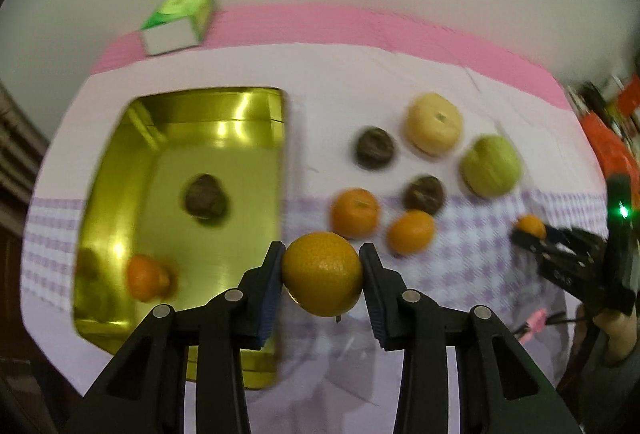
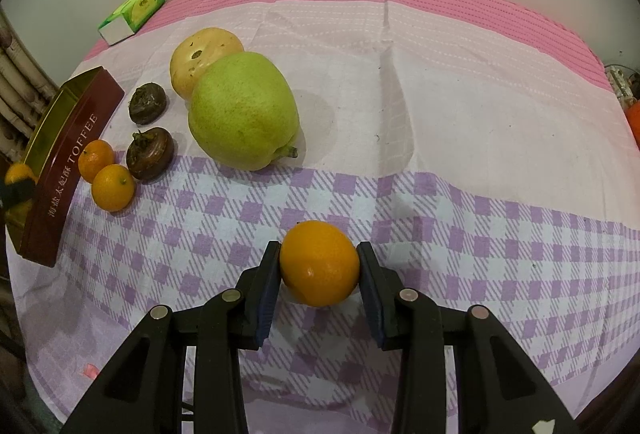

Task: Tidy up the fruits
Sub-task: 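Carry the orange into the tray and open the left gripper while the right holds its orange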

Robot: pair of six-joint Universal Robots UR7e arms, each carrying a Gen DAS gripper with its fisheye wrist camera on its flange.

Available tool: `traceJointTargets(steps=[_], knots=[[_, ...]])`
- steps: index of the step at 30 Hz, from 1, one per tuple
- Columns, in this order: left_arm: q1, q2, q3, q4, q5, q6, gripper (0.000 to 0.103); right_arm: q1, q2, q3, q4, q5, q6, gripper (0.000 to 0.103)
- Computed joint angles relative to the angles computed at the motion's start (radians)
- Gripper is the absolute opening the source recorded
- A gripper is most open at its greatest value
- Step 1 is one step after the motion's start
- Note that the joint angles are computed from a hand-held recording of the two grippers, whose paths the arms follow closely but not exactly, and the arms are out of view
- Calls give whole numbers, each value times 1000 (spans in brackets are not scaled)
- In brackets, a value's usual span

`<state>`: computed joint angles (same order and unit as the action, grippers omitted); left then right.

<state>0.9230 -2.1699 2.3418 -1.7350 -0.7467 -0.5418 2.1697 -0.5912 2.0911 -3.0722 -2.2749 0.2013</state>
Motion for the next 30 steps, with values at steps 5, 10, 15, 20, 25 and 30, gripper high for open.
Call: traceJointTargets(steps=[5,10,15,20,25,30], knots=[[63,-18,-32,21,50,5,39,0,1,1,-2,-3,-1,35],[113,-42,-42,63,62,-1,39,0,2,-2,-1,-5,0,35],[143,-51,-35,78,58,1,39,1,5,-5,-1,-7,2,35],[151,-49,-12,70,50,2,39,2,4,-4,0,-8,2,35],[165,-37,-1,65,48,-5,39,1,5,-6,1,-9,2,35],[189,-28,7,59,59,-8,39,2,5,-6,0,-13,2,35]])
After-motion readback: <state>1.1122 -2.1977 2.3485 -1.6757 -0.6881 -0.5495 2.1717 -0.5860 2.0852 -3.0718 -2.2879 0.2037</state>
